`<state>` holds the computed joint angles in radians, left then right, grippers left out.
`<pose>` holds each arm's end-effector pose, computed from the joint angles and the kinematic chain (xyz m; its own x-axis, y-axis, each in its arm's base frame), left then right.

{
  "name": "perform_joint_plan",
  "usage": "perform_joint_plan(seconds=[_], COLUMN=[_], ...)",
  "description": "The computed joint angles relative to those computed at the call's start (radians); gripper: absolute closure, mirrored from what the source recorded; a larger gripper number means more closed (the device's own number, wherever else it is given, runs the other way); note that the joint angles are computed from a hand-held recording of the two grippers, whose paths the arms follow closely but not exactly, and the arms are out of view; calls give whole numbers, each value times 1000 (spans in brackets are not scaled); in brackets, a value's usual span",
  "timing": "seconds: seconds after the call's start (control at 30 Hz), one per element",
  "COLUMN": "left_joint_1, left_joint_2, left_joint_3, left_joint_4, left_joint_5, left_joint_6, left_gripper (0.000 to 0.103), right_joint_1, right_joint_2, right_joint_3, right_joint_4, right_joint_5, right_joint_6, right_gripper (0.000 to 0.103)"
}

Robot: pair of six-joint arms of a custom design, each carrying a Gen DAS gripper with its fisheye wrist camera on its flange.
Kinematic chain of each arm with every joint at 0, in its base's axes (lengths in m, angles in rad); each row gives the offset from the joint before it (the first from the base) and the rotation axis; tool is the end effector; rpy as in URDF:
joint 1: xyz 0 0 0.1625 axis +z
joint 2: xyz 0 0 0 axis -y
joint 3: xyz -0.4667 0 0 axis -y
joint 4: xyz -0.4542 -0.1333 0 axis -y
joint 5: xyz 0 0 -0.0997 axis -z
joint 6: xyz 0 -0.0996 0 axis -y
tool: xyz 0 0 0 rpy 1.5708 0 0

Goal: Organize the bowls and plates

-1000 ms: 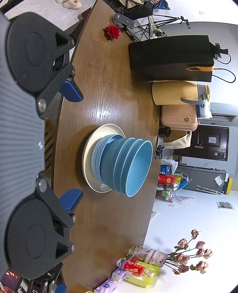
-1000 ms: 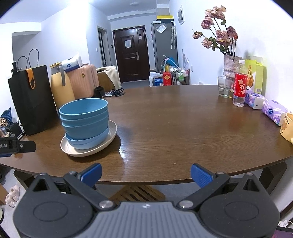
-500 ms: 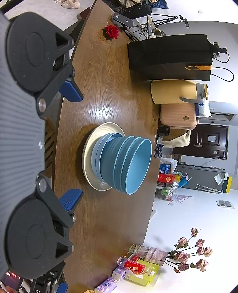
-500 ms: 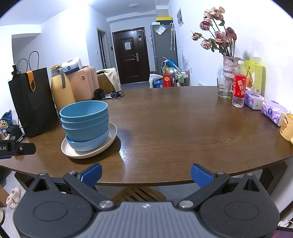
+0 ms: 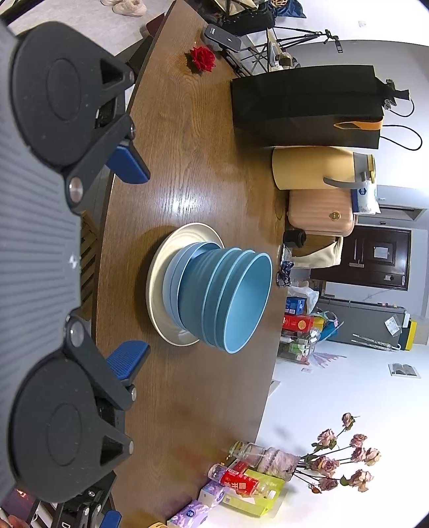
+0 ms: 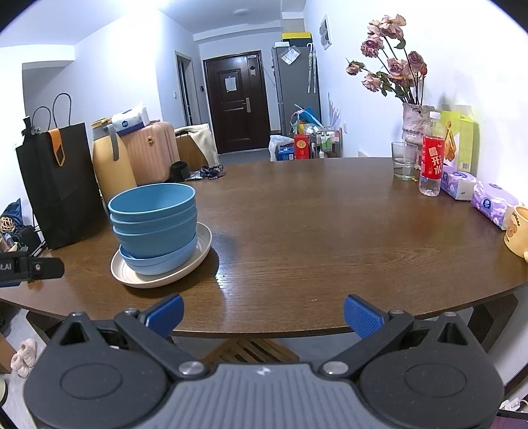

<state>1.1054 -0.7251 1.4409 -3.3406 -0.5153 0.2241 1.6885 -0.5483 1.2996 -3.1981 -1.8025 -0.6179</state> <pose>-0.1552 -0.7993 0.2364 -0.7111 -0.3454 -0.6124 0.3895 0.5316 -0.7521 0.2117 -0.8495 0.1103 -0.7612 -0.3187 0.5649 -0.6332 0.5535 -0.5410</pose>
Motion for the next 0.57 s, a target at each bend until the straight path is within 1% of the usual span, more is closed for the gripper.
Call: perform_joint_plan(seconds=[0.57], left_joint_1=[5], left_joint_2=[-14], left_joint_3=[16], left_joint_4=[8], left_joint_5=[-19], left_joint_6=[-11], left_gripper=[0], right_joint_1=[9], right_joint_2=[4], right_joint_3=[-4], right_joint_4=[10], right_joint_5=[-2], right_joint_6=[-13], right_gripper=[0])
